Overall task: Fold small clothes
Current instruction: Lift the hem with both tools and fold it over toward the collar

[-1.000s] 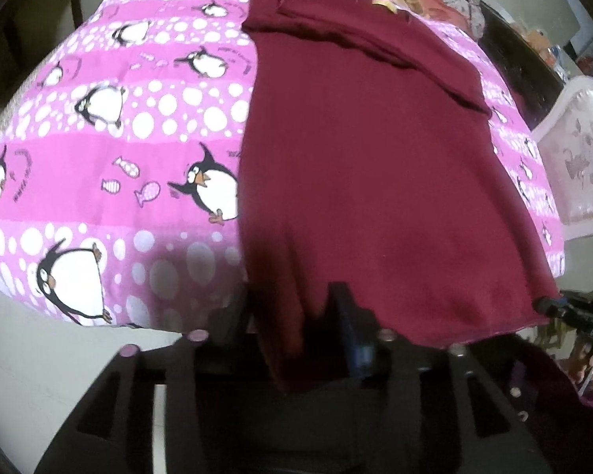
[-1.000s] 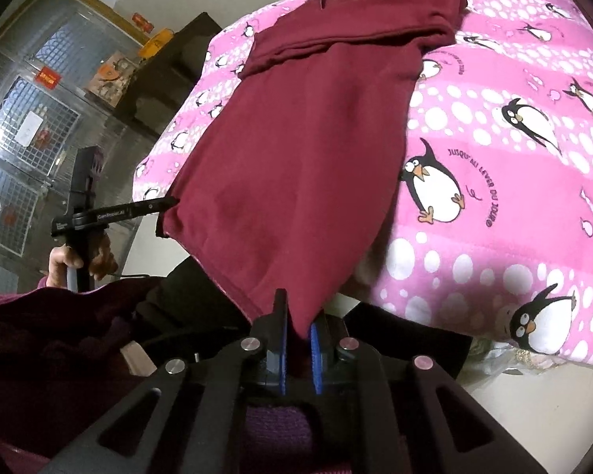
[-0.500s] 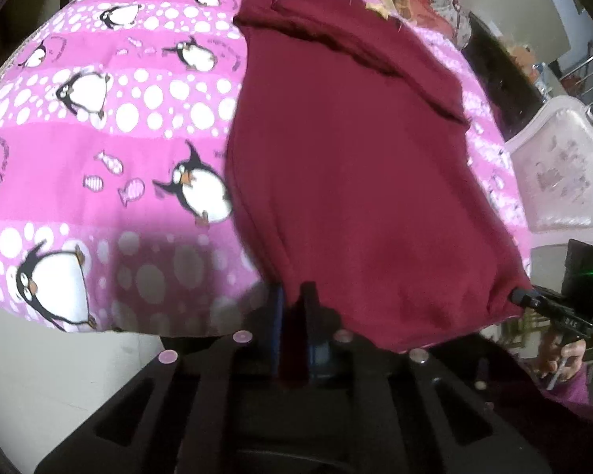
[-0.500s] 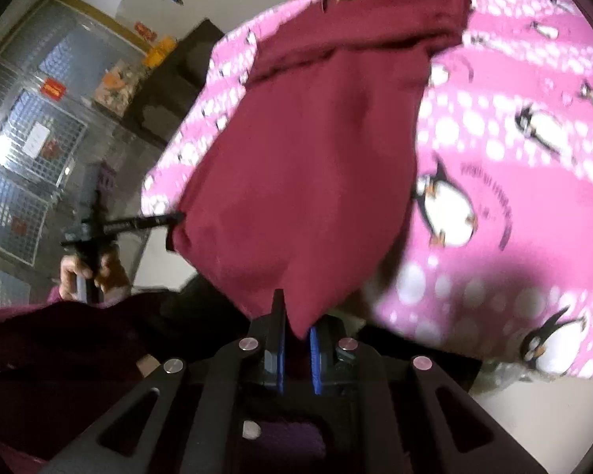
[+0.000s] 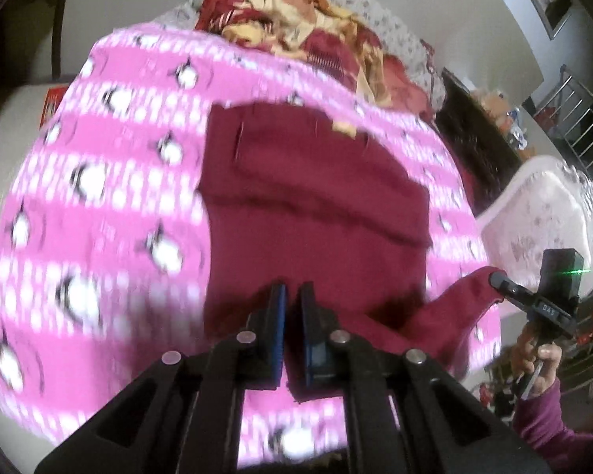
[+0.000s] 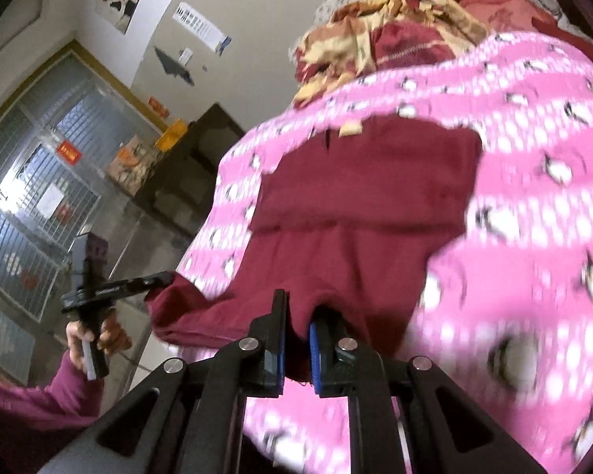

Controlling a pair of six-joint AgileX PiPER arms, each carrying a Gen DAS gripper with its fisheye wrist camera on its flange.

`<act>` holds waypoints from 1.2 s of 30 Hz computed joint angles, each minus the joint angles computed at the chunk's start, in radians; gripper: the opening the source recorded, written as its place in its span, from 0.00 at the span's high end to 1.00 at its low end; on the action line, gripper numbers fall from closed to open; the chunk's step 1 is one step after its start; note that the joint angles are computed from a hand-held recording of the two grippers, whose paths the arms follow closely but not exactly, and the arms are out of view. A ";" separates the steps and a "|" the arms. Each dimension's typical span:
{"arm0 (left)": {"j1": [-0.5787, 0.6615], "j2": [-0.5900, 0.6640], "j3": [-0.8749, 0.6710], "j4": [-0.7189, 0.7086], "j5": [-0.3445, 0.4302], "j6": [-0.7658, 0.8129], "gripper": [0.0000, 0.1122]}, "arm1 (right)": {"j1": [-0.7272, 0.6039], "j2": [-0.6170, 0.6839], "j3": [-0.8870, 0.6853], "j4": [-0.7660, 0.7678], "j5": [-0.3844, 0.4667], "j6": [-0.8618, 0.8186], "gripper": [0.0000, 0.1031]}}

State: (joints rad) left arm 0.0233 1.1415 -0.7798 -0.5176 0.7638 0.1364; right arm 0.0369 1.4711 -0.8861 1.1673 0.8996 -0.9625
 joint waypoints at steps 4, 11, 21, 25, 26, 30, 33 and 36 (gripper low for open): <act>-0.017 0.169 -0.112 0.002 -0.059 0.003 0.94 | 0.020 0.116 -0.161 0.005 -0.041 0.055 0.90; 0.003 0.411 -0.324 0.021 -0.124 -0.035 0.94 | 0.066 0.328 -0.464 -0.173 -0.125 0.264 0.90; 0.018 0.729 -0.671 0.134 -0.094 -0.171 0.94 | 0.089 0.681 -0.930 -0.372 -0.064 0.546 0.90; 0.034 0.846 -0.783 0.123 -0.073 -0.175 0.93 | 0.063 0.833 -1.115 -0.378 0.005 0.684 0.88; 0.040 0.860 -0.795 0.108 -0.078 -0.167 0.92 | 0.059 0.855 -1.146 -0.378 0.016 0.693 0.88; 0.089 0.865 -0.781 -0.054 -0.118 -0.067 0.69 | 0.048 0.835 -1.117 -0.330 0.021 0.621 0.77; 0.095 0.831 -0.744 -0.088 -0.149 -0.040 0.52 | 0.038 0.763 -1.022 -0.301 -0.038 0.573 0.46; 0.052 0.801 -0.737 0.042 -0.152 -0.099 0.52 | 0.015 0.681 -0.920 -0.227 -0.084 0.488 0.44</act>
State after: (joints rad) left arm 0.0748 1.9426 -1.5173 -0.4753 0.6121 0.0378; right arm 0.0523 2.1523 -1.8064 0.9399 0.8151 -0.4742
